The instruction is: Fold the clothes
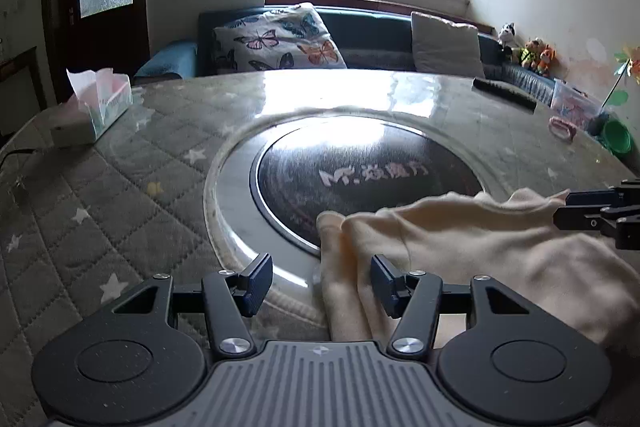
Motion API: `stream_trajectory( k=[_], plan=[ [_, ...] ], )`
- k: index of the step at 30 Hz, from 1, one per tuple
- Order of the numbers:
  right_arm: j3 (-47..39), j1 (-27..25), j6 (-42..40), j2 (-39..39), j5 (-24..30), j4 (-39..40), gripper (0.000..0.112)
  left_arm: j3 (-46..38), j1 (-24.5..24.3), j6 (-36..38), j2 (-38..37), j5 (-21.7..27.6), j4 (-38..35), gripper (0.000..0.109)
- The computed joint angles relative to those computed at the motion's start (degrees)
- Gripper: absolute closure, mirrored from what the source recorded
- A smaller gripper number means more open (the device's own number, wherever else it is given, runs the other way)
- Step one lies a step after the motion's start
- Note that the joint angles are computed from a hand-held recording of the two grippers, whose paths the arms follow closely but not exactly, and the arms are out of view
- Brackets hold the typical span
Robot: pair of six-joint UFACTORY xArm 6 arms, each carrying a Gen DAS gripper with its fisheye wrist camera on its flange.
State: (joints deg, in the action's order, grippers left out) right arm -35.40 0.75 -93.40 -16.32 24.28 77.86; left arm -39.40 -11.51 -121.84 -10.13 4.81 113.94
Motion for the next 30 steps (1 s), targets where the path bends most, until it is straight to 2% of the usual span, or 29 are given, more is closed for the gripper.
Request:
stream_trajectory(
  k=[3, 8, 11, 13, 16, 18, 20, 21, 26, 30],
  plan=[
    [0.2, -0.1, 0.2, -0.6, 0.3, 0.3, 0.073, -1.3, -0.2, -0.7, 1.0, 0.1, 0.5, 0.051],
    [-0.1, 1.4, 1.1, 1.0, -1.6, -0.8, 0.07, -2.7, 0.2, 6.3, 4.3, 1.0, -5.8, 0.05],
    [0.1, 2.4, 0.6, 1.1, -3.7, -1.1, 0.067, -2.2, 0.9, 3.4, 3.1, -0.1, -3.8, 0.051],
    [0.9, 2.0, 0.2, -0.4, -2.9, -1.3, 0.062, -1.4, 1.1, 1.9, 1.5, -0.2, -2.7, 0.049],
    [2.8, 1.9, -0.4, -4.0, -0.8, -2.7, 0.061, -0.6, 2.2, -1.1, -0.4, -2.0, -0.8, 0.038],
    [4.1, 2.2, -0.5, -6.4, 0.7, -4.1, 0.061, 0.9, 2.5, 2.0, -1.9, -1.5, -4.3, 0.026],
    [5.6, 2.7, -0.6, -9.1, 2.9, -5.9, 0.056, 1.6, 3.1, 2.2, -3.0, -1.8, -4.8, 0.023],
    [6.4, 3.2, -1.2, -10.5, 4.1, -6.5, 0.051, 1.7, 3.5, 1.2, -3.4, -2.4, -4.2, 0.023],
    [10.2, 8.4, -6.0, -16.0, 6.7, -8.8, 0.048, 2.6, 5.5, -4.2, -5.1, -5.1, -1.7, 0.023],
    [12.3, 14.4, -10.1, -16.9, 4.1, -9.4, 0.048, 1.8, 6.8, -13.5, -5.2, -8.2, 4.9, 0.024]
  ],
)
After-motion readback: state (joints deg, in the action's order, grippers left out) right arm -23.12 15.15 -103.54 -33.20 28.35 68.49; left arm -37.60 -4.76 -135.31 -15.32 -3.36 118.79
